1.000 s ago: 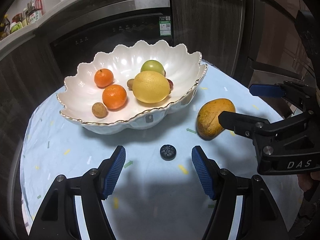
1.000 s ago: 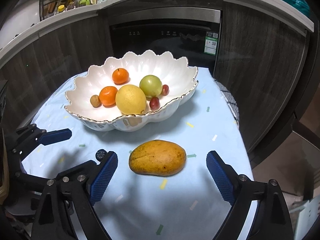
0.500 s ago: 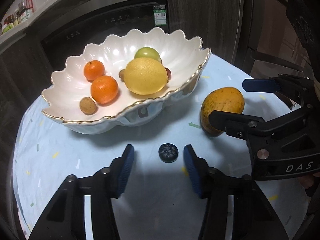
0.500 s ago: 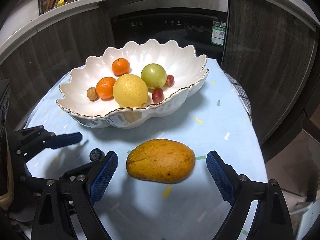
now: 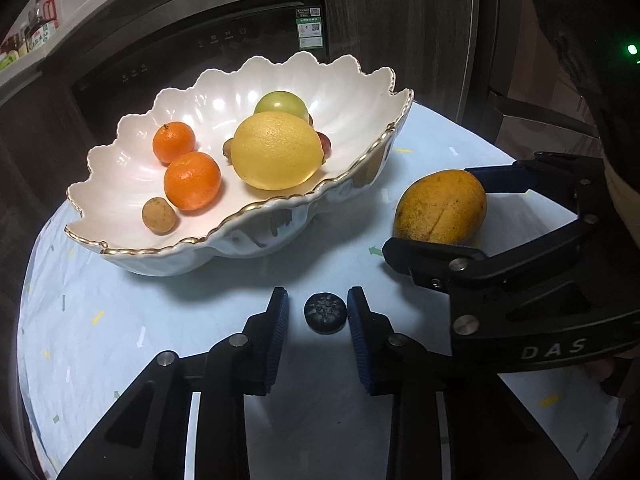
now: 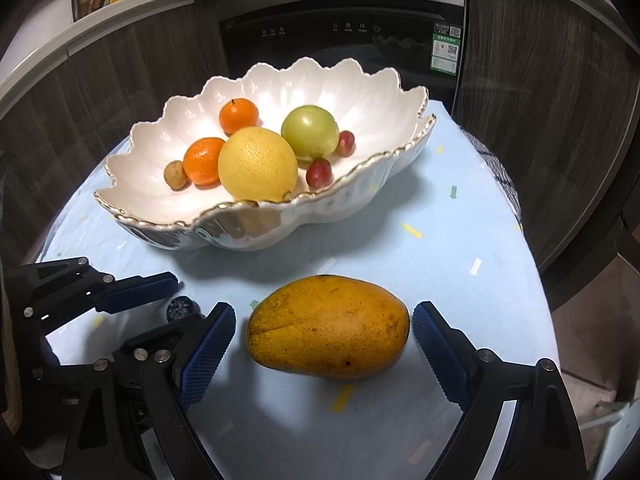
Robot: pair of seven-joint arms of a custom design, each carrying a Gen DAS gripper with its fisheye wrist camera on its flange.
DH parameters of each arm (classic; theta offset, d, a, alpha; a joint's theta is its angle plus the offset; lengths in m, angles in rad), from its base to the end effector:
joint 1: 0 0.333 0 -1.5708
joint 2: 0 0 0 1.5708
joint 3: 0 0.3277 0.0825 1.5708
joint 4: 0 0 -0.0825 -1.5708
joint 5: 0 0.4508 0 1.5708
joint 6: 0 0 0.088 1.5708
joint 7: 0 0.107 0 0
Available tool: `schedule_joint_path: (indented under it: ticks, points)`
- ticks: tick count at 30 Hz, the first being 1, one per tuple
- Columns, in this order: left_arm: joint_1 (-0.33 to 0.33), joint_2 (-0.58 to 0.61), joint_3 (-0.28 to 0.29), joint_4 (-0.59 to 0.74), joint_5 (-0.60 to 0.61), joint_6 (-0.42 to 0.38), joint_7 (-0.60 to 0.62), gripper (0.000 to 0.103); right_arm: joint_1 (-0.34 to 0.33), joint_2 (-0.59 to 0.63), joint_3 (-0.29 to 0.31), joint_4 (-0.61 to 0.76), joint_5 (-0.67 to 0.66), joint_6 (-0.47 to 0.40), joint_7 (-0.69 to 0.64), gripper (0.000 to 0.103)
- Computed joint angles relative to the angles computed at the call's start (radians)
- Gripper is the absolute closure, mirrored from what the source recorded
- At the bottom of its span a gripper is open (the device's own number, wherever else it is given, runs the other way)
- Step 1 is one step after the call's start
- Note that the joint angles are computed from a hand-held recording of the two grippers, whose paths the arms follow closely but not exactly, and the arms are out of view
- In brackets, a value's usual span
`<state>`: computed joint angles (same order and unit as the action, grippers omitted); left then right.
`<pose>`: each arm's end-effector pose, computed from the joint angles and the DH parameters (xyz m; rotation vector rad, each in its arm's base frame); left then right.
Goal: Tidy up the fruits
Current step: 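Close the left tool on the blueberry while the right tool grasps the yellow mango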
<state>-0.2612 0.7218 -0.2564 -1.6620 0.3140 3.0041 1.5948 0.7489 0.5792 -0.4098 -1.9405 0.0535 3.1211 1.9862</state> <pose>0.6842 -0.3793 0.2334 -1.1140 2.4605 -0.7838 0.6692 0.2546 0.2364 -1.8145 1.8057 -0.5553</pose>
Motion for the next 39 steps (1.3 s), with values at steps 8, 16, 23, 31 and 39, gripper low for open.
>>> schedule_joint_path:
  ticks: [8, 16, 23, 31, 39]
  points:
    - [-0.001, -0.002, -0.002, -0.005, 0.007, 0.003, 0.004, 0.081, 0.014, 0.011, -0.016, 0.007, -0.006, -0.014, 0.02, 0.019]
    - [-0.014, -0.005, 0.014, -0.004, 0.01, 0.004, -0.011, 0.082, 0.014, 0.007, -0.015, 0.0, -0.006, 0.0, 0.021, 0.026]
    - [-0.018, -0.02, 0.022, -0.018, 0.019, 0.009, -0.028, 0.082, 0.041, -0.009, -0.038, -0.029, 0.007, 0.009, 0.038, 0.026]
    - [-0.03, -0.071, 0.044, -0.069, 0.039, 0.046, -0.067, 0.082, 0.124, -0.042, -0.112, -0.073, 0.003, 0.019, 0.06, 0.027]
    - [-0.052, -0.125, 0.079, -0.116, 0.069, 0.086, -0.12, 0.082, 0.24, -0.068, -0.222, -0.109, 0.001, 0.036, 0.077, 0.027]
